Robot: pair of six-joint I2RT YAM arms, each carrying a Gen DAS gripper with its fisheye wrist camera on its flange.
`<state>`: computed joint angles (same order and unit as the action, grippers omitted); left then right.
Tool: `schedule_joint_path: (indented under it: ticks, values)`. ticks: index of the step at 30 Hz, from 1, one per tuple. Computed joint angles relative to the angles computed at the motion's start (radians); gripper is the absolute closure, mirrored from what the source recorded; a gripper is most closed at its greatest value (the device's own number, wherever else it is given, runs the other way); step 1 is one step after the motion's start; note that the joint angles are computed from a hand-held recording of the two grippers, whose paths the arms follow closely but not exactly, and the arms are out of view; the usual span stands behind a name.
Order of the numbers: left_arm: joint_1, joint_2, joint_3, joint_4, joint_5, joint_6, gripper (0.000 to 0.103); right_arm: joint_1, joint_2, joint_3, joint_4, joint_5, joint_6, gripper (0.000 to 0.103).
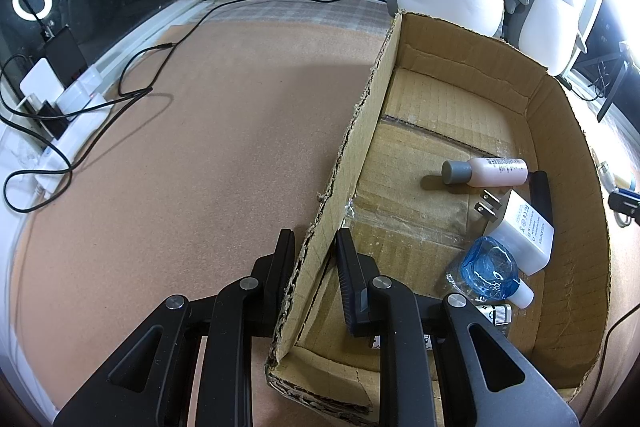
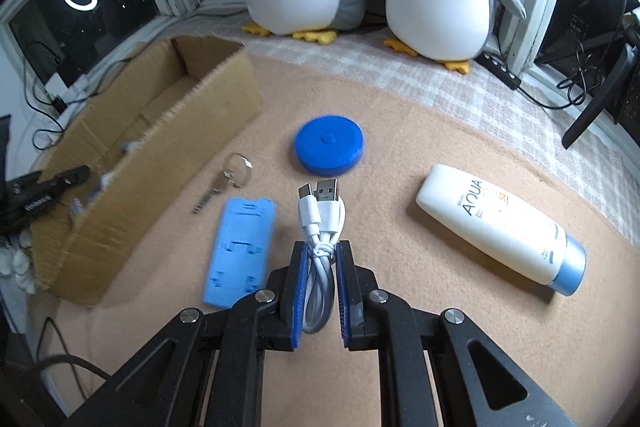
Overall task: Organize rigid objects
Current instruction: 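Carry the white USB cable into the box and open the right gripper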
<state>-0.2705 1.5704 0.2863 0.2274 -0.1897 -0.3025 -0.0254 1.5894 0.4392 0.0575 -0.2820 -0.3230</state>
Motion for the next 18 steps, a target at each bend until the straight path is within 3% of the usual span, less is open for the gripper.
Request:
schedule_joint_path:
  ticks: [11,18]
  values:
    - [0.0,-0.001,0.0,0.0,0.0,-0.001,0.084,0.2,-0.232,-0.019,-0.125,-0.008,0.13,0.091]
    - [0.0,-0.001,0.0,0.0,0.0,-0.001,0.084,0.391,-0.292,0.0,-0.154,0.036,0.247,0.091]
